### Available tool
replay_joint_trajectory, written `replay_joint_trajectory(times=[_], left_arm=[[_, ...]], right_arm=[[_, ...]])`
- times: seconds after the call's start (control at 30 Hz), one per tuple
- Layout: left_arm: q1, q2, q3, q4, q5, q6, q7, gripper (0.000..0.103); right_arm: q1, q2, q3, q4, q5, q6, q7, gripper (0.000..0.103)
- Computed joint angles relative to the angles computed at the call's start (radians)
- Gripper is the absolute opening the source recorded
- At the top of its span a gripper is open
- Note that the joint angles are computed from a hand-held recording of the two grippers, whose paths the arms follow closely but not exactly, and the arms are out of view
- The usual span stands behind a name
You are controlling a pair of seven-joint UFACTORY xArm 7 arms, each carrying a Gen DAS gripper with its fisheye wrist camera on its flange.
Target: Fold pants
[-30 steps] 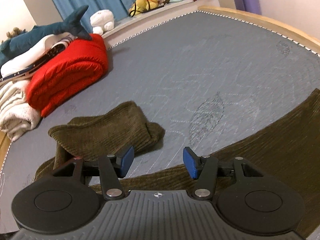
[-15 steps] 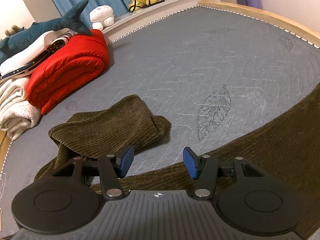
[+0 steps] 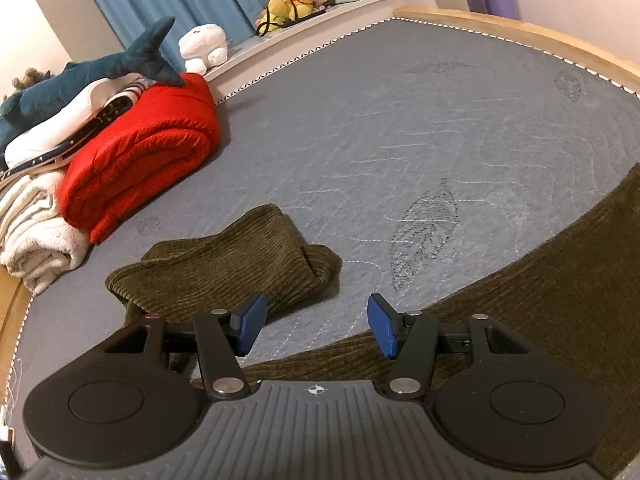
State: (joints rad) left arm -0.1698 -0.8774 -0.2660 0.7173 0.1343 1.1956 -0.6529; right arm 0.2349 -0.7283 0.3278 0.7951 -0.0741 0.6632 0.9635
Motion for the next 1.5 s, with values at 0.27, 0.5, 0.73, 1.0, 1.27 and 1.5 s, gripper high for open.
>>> replay_joint_trajectory(times=[0.27, 0.5, 0.73, 1.0, 1.27, 1.5], left_arm=[[0.028, 0.061, -0.117, 0.216, 0.005, -0.169, -0.175, 0.055], [0.048, 0.119, -0.188, 0.176, 0.071, -0.337, -0.283, 0.067], [0.034, 0.224, -0.169, 0.199, 0.139, -0.356, -0.321, 0.067], [-0.052, 0.301, -0.066, 0.160, 0.074, -0.451, -0.245, 0.067], [-0.088, 0.316, -0.043, 0.157, 0.053, -0.471, -0.173, 0.067], [-0.072, 0.291, -0.057, 0.139, 0.069, -0.472, -0.161, 0.068]], right_arm=[[-0.017, -0.005, -0.008, 0.003, 0.007, -0.015, 0.014, 0.058], [-0.049, 0.033, 0.005, -0.013, -0.013, -0.095, 0.062, 0.057], [-0.025, 0.172, -0.023, -0.017, -0.015, -0.202, 0.032, 0.052], [-0.026, 0.358, -0.064, -0.017, 0.012, -0.333, 0.067, 0.053], [-0.001, 0.478, -0.109, -0.013, -0.003, -0.484, 0.004, 0.058], [-0.013, 0.518, -0.086, 0.028, -0.056, -0.486, -0.016, 0.024]])
